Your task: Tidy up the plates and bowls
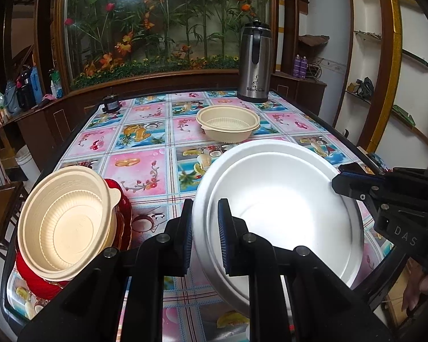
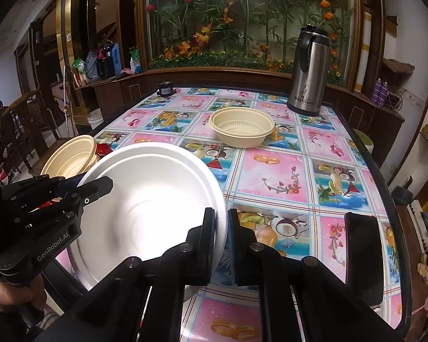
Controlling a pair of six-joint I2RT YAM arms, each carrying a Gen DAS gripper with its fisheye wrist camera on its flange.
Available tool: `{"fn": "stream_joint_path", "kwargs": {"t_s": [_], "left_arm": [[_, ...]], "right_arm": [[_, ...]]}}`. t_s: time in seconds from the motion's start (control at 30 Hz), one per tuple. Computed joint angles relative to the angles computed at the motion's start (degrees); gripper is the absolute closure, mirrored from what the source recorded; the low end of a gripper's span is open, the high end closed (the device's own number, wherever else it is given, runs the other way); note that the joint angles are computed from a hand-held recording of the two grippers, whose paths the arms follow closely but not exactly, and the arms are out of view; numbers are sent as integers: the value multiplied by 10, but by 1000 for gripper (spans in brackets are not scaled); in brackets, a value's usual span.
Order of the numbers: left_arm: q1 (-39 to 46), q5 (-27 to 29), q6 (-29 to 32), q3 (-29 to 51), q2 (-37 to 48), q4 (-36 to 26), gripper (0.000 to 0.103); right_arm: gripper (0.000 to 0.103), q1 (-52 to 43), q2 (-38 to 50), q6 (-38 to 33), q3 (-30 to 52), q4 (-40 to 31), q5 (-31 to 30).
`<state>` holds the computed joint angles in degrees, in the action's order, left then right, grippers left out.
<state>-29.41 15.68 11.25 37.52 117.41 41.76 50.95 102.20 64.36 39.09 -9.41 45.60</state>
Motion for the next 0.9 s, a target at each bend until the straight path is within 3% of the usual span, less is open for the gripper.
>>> {"fn": "stream_joint_path", "kwargs": {"t_s": [0.47,0.9], "left_arm": [[18,20,-9,16,1,-11,89],[124,73,-25,23,-50,-26,89]], "right_arm": [[94,-34,9,-49,6,38,-26],[94,-80,29,-194,105,86,-78]]}}
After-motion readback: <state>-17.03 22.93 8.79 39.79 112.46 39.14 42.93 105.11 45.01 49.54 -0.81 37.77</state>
